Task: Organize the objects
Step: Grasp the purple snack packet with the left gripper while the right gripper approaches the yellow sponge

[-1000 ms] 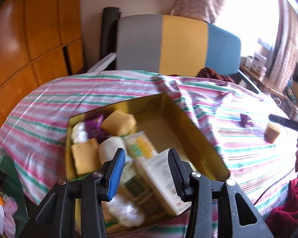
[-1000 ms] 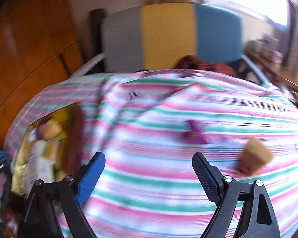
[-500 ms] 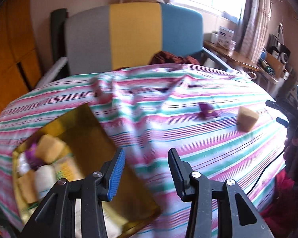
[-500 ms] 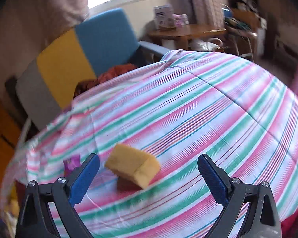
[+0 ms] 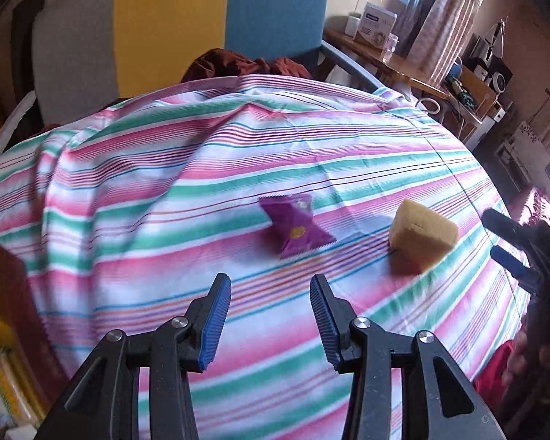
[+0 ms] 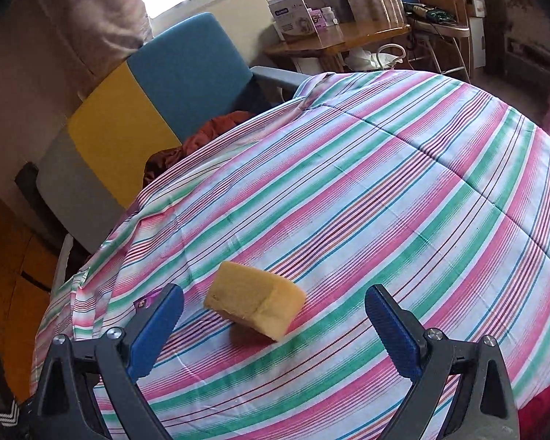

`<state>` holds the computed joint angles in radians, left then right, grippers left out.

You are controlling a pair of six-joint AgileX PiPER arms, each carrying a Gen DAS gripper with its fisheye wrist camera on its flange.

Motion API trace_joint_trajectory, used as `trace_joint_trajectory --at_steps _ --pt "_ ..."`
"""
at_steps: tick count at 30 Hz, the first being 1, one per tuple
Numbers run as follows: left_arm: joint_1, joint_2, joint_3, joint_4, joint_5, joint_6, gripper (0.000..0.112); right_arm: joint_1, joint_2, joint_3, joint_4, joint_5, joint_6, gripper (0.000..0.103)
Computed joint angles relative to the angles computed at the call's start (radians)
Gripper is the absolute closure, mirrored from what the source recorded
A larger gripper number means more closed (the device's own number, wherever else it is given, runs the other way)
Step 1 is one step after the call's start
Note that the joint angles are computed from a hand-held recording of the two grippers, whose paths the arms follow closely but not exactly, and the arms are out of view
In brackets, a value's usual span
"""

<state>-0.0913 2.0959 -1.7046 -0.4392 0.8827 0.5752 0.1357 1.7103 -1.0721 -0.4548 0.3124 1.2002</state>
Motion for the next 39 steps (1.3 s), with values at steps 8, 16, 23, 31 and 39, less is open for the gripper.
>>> trace_joint_trajectory --at_steps 8,16,23,31,39 --pt "-0.091 0.249 -0.359 0.097 0.106 -0.195 0.054 -0.017 0.014 -0.002 0.17 -0.03 -0.161 0.003" --pt "-0.102 0.377 -0.512 0.111 0.142 -0.212 0.077 -0.029 0.014 0.005 0.221 -0.044 -0.204 0.003" --pt "-0.061 0.093 0.023 0.065 -0.143 0.014 0.078 -0.033 0.032 -0.012 0.252 -0.032 -0.24 0.003" --pt "0.002 -0.2 0.577 -0.218 -0.461 0.448 0.078 -0.026 0.048 -0.024 0.217 -0.011 -0.218 0.003" --pt "0.04 -0.227 0.669 -0.48 -0.496 0.728 0.078 -0.012 0.08 -0.049 0.209 0.002 -0.24 0.003"
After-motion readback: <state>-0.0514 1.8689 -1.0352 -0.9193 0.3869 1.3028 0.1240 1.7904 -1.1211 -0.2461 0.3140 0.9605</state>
